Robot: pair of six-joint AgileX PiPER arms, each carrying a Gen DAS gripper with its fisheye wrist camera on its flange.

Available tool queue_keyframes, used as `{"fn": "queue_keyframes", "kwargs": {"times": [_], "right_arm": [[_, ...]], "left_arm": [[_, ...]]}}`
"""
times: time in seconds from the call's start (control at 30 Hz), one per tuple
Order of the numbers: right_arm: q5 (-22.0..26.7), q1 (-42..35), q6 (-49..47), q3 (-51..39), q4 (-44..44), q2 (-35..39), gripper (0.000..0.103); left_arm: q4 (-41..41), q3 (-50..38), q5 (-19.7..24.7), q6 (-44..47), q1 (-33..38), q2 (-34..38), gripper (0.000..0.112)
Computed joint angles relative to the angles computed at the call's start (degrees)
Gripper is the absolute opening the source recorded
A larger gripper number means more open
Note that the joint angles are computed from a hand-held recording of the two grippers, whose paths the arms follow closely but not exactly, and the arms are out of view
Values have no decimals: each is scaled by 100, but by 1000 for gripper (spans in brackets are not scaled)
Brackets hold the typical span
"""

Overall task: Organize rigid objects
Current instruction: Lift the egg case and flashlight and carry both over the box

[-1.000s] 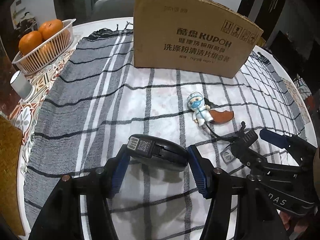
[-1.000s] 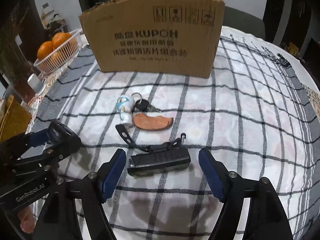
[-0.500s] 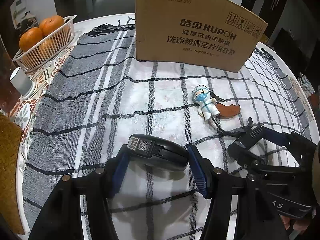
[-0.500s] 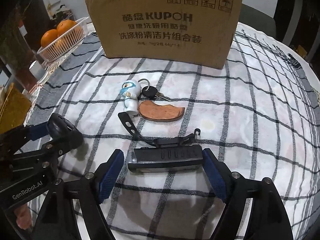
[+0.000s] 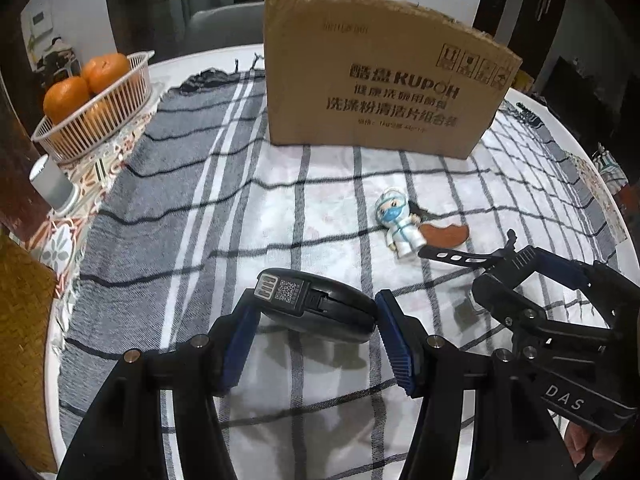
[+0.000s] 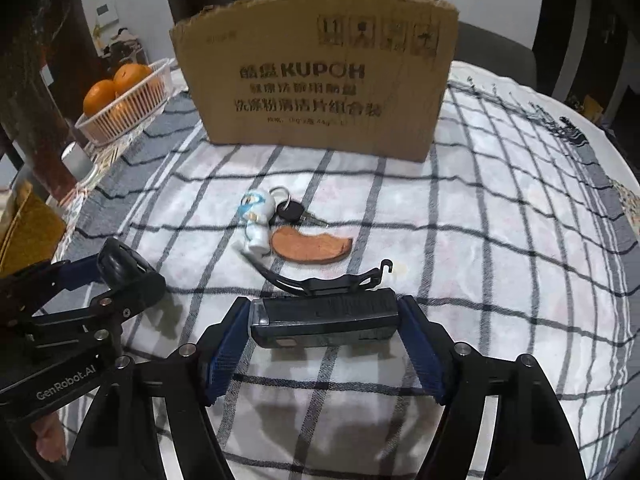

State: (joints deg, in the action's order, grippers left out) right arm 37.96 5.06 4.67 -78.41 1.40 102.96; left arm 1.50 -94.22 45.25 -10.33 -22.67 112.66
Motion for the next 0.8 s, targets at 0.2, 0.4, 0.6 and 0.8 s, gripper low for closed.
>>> {"fn": "queue_keyframes", "kwargs": {"times": [0.2, 0.4, 0.6, 0.8], "right_arm": [[-38, 26, 342, -34, -346, -225, 74], [-9, 43, 609, -197, -613, -424, 74], [37, 23, 725, -507, -676, -519, 74], [90, 15, 817, -918, -697, -514, 74]], "left_arm": [[84, -160, -19, 27, -28, -111, 58], [144, -497, 33, 164, -35, -157, 58], [23, -1094, 240, 445, 9, -78, 58], [18, -1745, 435, 640, 31, 27, 58]]}}
